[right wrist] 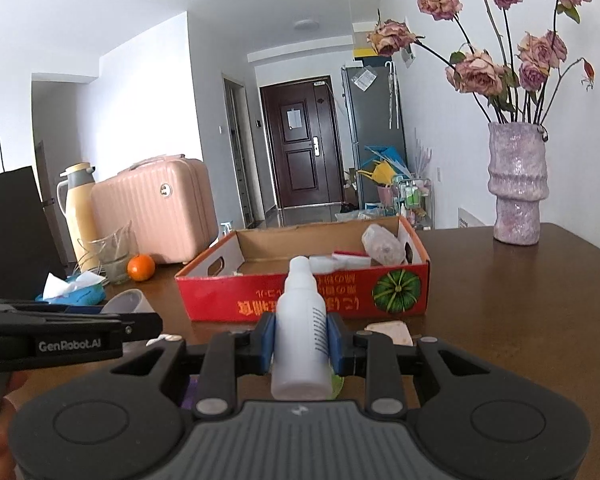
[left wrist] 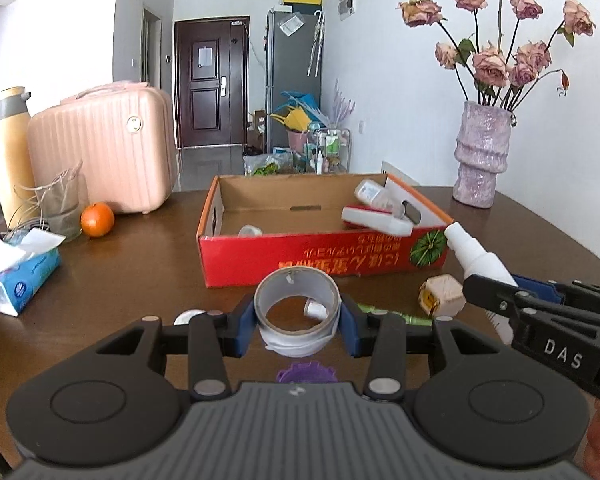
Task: Organize rigid objects
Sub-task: 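Carry the tape roll with the left gripper while the right gripper carries the bottle toward the box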
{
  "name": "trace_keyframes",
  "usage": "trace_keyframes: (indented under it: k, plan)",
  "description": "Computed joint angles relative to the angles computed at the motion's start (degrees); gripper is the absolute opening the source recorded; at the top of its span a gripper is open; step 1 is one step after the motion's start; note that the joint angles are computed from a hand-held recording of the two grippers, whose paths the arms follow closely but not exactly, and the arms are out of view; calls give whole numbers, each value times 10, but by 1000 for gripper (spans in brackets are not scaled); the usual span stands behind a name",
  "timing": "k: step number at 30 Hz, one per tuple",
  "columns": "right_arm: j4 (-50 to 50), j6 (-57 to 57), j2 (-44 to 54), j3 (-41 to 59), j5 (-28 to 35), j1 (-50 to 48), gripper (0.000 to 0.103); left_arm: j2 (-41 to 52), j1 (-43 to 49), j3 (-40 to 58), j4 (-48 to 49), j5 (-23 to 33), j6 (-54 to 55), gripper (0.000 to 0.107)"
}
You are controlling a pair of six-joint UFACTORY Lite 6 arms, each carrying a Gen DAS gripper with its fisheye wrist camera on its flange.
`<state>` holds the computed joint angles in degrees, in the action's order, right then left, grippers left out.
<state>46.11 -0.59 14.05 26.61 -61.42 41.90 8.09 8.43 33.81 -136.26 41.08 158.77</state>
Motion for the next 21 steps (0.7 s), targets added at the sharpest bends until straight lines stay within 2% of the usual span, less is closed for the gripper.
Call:
trace_keyframes:
  k: [11,21]
  plan:
    - [-36,-44,2,59,30,-62,26,38,-51,89,-61,-47,-14,44]
    - [-88,-64,45,148,65,-135,26,117,-81,214,-93,-98,-41,44]
